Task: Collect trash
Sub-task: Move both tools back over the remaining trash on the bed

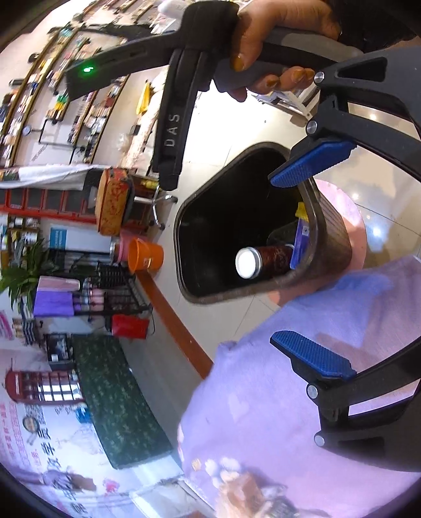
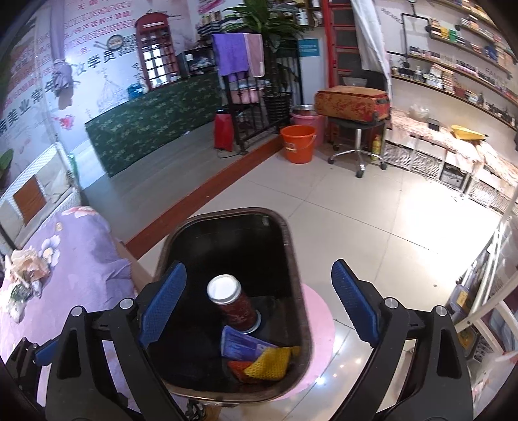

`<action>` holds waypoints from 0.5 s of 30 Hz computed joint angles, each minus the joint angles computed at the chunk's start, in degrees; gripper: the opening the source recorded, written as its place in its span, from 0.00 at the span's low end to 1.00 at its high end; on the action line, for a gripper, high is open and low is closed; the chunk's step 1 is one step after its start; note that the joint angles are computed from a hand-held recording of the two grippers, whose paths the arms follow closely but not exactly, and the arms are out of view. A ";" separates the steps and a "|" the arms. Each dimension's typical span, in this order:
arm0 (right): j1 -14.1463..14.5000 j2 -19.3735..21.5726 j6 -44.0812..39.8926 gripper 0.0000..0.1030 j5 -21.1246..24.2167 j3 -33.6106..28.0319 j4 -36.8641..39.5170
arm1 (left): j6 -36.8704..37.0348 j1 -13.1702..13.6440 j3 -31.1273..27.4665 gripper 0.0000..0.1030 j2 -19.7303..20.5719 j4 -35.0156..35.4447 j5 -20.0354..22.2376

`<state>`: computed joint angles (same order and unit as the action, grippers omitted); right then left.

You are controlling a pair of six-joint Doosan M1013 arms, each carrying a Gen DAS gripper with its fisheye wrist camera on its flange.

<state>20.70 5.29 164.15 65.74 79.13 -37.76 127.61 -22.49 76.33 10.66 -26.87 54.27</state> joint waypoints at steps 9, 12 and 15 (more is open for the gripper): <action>-0.27 2.47 -8.87 0.88 -8.87 -2.38 10.16 | -8.16 4.09 0.97 0.87 -0.85 4.37 -3.59; -0.03 3.99 -12.44 0.88 -11.66 -3.90 13.99 | -11.68 5.85 1.57 0.87 -1.26 6.23 -4.33; 0.38 5.75 -16.65 0.88 -12.94 -6.05 16.95 | -16.12 7.55 2.24 0.87 -1.77 9.91 -6.03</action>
<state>21.08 11.04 147.50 52.80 73.08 -20.80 111.48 -14.94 78.57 8.89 -16.96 48.24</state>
